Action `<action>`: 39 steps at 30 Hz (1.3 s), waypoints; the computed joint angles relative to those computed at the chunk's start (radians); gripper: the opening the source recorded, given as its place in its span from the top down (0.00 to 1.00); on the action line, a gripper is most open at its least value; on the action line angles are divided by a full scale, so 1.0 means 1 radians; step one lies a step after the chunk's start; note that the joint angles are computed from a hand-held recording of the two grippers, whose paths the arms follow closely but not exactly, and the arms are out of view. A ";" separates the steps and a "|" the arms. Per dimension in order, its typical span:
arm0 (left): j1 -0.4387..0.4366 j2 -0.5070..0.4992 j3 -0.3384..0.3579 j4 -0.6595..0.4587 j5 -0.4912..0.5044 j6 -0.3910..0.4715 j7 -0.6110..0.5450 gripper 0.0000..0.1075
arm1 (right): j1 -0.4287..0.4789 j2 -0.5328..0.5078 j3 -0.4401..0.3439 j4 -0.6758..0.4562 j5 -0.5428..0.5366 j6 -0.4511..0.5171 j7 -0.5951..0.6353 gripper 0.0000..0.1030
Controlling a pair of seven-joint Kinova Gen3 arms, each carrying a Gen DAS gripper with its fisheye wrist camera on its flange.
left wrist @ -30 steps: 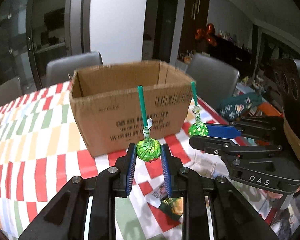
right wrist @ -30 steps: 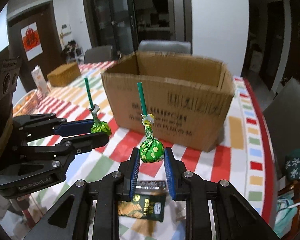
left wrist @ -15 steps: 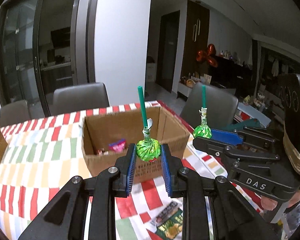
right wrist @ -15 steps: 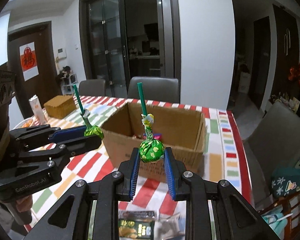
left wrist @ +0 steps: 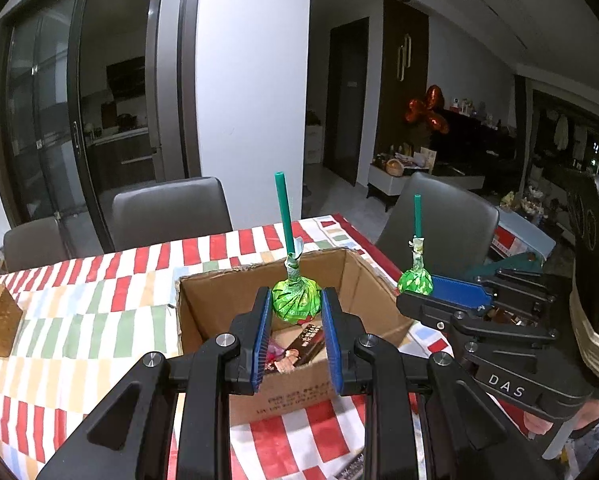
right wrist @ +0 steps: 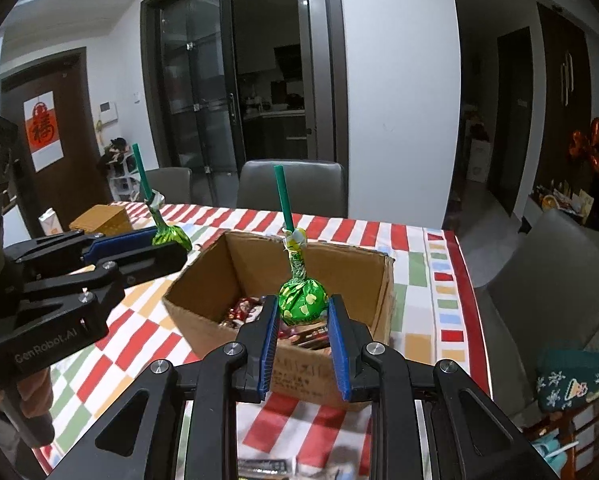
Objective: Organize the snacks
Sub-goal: 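Carry both lollipops over the box and open both tools to drop them, then grasp the white wrapped pastry with the right tool while the left tool grasps the dark stick snack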
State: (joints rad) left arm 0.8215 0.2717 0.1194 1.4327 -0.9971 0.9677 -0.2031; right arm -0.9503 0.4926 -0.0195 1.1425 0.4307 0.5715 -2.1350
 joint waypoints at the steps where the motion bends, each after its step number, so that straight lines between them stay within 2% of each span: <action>1: -0.011 0.004 -0.002 -0.004 0.009 -0.007 -0.007 0.76 | 0.006 0.010 -0.004 -0.017 -0.007 0.011 0.006 0.75; 7: -0.058 0.043 -0.019 -0.060 0.099 -0.018 -0.074 0.75 | 0.034 0.069 -0.023 -0.111 -0.064 0.058 0.065 0.75; 8: -0.056 0.053 -0.029 -0.071 0.106 -0.002 -0.078 0.71 | 0.033 0.081 -0.019 -0.131 -0.070 0.069 0.068 0.75; 9: -0.051 0.064 -0.037 -0.088 0.111 0.021 -0.080 0.55 | 0.026 0.092 -0.005 -0.149 -0.069 0.076 0.057 0.72; 10: -0.044 0.065 -0.047 -0.089 0.110 0.029 -0.070 0.44 | 0.020 0.105 0.004 -0.175 -0.073 0.100 0.047 0.59; 11: -0.038 0.058 -0.052 -0.076 0.106 0.022 -0.055 0.44 | 0.015 0.112 0.017 -0.186 -0.077 0.110 0.030 0.53; 14: -0.017 0.051 -0.049 -0.061 0.097 0.045 -0.051 0.44 | 0.006 0.095 0.031 -0.152 -0.067 0.090 -0.014 0.52; 18: 0.042 0.051 -0.035 -0.032 0.040 0.097 -0.019 0.43 | -0.060 0.051 0.083 -0.062 0.031 0.070 -0.088 0.52; 22: 0.070 0.046 -0.005 -0.002 0.032 0.099 0.004 0.43 | -0.089 -0.008 0.087 0.055 0.114 0.036 -0.164 0.52; 30: 0.100 0.054 0.026 0.033 0.066 0.068 0.007 0.43 | -0.073 -0.084 0.017 0.201 0.189 0.036 -0.234 0.52; 39: 0.103 0.089 0.029 0.053 0.168 0.012 -0.066 0.43 | -0.018 -0.088 -0.063 0.271 0.135 0.067 -0.183 0.52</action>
State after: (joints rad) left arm 0.9249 0.3604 0.1488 1.4855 -0.8291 0.9796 -0.2687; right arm -0.9686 0.4043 -0.0824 1.4140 0.5661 0.6389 -2.3178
